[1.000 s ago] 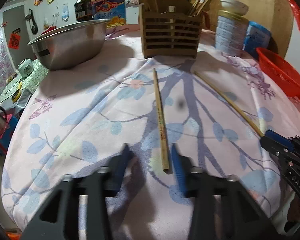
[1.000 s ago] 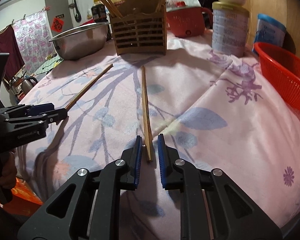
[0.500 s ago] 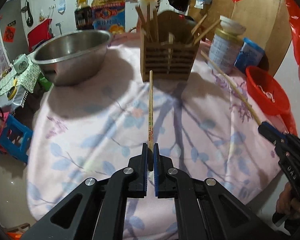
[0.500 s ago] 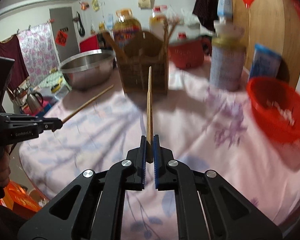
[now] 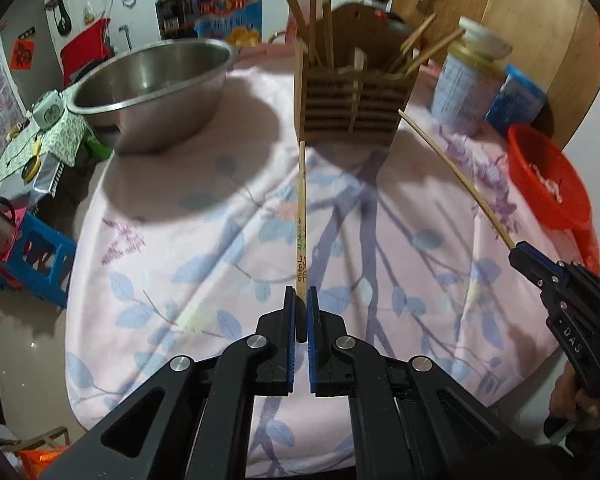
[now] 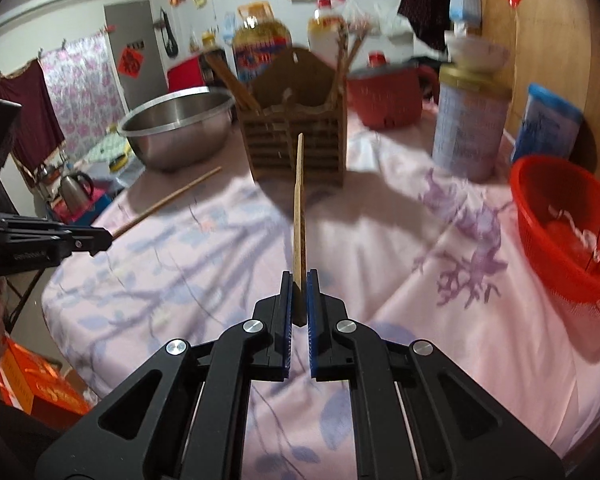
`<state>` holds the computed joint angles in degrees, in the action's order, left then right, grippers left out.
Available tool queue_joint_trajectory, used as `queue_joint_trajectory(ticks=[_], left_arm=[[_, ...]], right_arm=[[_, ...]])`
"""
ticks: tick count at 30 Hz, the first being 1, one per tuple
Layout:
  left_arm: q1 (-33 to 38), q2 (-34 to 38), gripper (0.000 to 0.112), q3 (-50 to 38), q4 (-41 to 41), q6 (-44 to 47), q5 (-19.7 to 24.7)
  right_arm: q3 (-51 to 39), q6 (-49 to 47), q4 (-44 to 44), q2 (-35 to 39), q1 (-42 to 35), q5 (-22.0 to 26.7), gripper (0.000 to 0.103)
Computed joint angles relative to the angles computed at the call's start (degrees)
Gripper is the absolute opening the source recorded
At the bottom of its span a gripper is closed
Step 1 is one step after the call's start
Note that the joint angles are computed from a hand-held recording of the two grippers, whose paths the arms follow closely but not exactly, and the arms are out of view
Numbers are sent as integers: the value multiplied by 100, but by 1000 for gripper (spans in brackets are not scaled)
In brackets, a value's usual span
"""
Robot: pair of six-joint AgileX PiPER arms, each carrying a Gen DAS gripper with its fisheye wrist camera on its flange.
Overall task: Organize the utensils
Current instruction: 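Lift both held chopsticks up and lower them into the wooden holder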
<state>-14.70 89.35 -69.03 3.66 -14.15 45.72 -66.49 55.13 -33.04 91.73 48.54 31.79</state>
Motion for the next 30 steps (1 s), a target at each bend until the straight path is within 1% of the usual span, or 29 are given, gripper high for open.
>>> queue_joint_trajectory(ticks=[4,6,10,14,16,19,21,22,24,30], left_arm=[[-96,343,5,-221,71,-237,176],[-135,496,5,-384,90,-370,245],[-234,879,5,-938,117,-667,549],[-290,1249,6,-1454,208,-802,794],[-266,1428,6,-1684,109,-692,882],[-224,1684,6,-2004,14,-411,994],[-139,1811,6,-2223,-162,-152,1111],[-91,1862,6,-2330,-245,16,1146],[-37,1934,6,-2494,-281,219,1190],[176,2019,6,-2813,-498,719,1258]], right_arm=[[-76,-1184,860,98,-383,-119,8],[-215,-1961,1454,208,-622,-135,8],[-607,-3576,2736,461,-1106,103,8],[-979,-4474,3315,745,-1417,344,8],[-1181,-4617,3455,898,-1506,468,8],[-1508,-4286,3136,1145,-1445,718,8],[-1716,-4226,3286,1300,-1443,927,8],[-1766,-4165,3270,1354,-1403,971,8],[-1855,-3876,2952,1451,-1270,1059,8],[-2182,-3384,2621,1606,-1106,1255,8]])
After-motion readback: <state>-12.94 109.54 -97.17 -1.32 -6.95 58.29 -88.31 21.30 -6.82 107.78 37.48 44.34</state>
